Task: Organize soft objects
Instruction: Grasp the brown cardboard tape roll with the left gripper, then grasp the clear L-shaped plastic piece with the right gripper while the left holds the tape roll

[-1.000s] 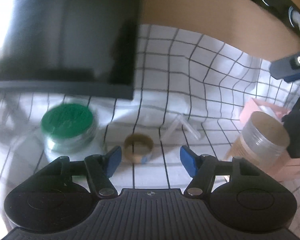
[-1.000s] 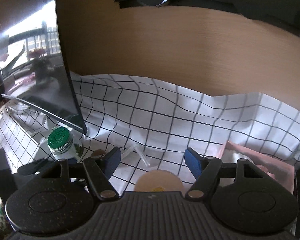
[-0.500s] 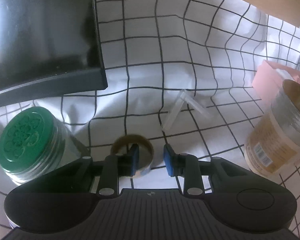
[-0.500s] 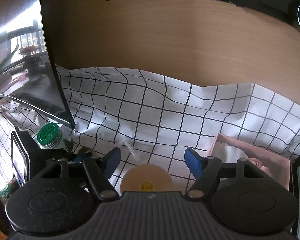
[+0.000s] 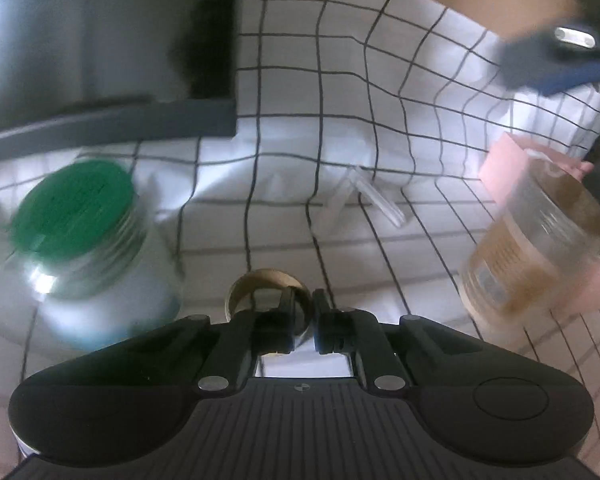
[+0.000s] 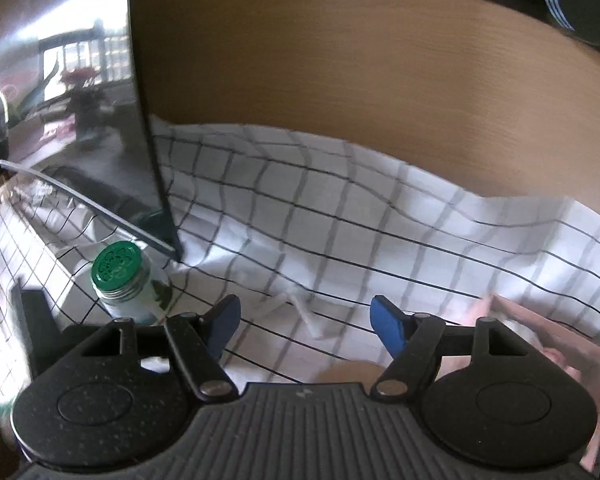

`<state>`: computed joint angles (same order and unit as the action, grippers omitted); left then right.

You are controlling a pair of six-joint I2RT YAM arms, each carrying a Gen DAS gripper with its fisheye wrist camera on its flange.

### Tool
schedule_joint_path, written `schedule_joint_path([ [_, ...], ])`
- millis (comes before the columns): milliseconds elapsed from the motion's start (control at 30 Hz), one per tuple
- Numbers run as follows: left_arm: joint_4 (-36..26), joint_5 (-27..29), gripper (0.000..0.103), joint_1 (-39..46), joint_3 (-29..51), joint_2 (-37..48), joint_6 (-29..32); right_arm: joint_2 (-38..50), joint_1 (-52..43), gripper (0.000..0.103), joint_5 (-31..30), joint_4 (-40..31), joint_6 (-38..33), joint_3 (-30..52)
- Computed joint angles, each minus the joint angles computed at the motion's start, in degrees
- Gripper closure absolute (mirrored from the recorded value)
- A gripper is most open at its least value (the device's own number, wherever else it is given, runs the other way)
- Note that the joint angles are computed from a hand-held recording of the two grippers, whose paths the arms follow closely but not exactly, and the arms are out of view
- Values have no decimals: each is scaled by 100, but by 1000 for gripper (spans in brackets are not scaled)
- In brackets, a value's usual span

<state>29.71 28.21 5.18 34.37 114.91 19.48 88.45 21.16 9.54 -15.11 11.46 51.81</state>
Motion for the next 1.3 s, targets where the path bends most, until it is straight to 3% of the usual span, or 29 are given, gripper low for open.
schedule_joint_path([
  [100,42,486,94,563,-611,-384,178,745,319,23,124,100,71,412],
  [233,-312,1223,94,1586,-1094,-875,473,1981,718,23,798,70,519,1147],
  [400,-947,1786,94,2720,-1106,-1197,882,3537,835,23,1412,-395,917,2347],
  [533,-1335,2036,94,3247,-904,-1269,1038,3962,794,23,1673,-414,982,2665],
  [567,-1383,2066,94,3311,-860,-1282,1057,3975,779,29,1669,-461,985,2701],
  [600,-1385,2065,94,3326,-815,-1289,1029,3945,767,37,1618,-485,983,2694],
  [700,-1383,2073,94,3369,-607,-1263,884,3668,694,38,1185,-576,1036,2541],
  [867,-1064,2012,94,3070,-308,-1649,315,2291,629,40,579,-314,951,1623],
  [900,-991,1953,94,2969,-223,-1715,197,1919,647,63,600,-285,864,1443],
  [933,-924,1862,94,2840,-114,-1772,57,1611,650,78,603,-343,787,1342],
  [967,-860,1788,94,2723,-1,-1786,-68,1414,603,85,550,-482,717,1367],
  [1133,-641,1334,94,2067,433,-1910,-727,154,252,85,694,-594,213,953],
  [1300,-808,1399,94,1733,507,-2212,-1043,-750,-372,85,257,-739,-78,497],
])
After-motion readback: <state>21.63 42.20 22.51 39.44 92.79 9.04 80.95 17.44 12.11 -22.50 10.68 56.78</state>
